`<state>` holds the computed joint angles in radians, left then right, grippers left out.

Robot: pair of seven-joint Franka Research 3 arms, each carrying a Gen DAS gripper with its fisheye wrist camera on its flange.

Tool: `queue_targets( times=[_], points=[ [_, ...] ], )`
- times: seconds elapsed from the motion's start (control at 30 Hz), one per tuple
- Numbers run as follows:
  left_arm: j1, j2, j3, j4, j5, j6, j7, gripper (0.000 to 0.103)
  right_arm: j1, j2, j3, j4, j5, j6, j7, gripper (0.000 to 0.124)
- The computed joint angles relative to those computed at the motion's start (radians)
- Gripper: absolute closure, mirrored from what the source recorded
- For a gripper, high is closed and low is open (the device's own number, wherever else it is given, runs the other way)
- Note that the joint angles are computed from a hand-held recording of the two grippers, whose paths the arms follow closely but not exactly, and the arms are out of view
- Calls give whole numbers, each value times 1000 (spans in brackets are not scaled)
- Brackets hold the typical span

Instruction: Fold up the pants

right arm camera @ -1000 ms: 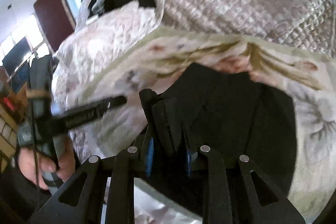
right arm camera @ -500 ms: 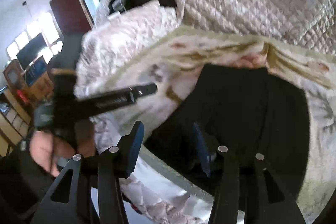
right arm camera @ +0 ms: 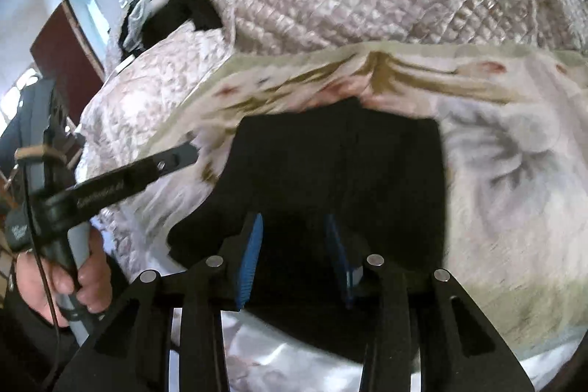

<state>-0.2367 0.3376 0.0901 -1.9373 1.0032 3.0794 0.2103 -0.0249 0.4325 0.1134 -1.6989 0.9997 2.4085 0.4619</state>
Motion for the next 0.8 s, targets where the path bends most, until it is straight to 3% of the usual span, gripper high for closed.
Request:
queue_targets(
  times=[0.33,0.57,0.63,0.73,0.8],
  points=[
    [85,122,-149,185,-288,-106,421,64,8,173,-16,281,-179,8,194,87],
    [119,263,-193,335,-484,-174,631,61,40,380,-23,556,-373,-17,343,87],
    [139,279,-208,331,-551,-174,654,48,41,441,-25,629,-420,-45,406,87],
    [175,282,-243,313,-639,-145,706,41,18,483,6,674,-430,-55,431,87],
    [149,278,-213,308,-648,-138,708,41,12,482,15,671,-439,-46,431,87]
  ],
)
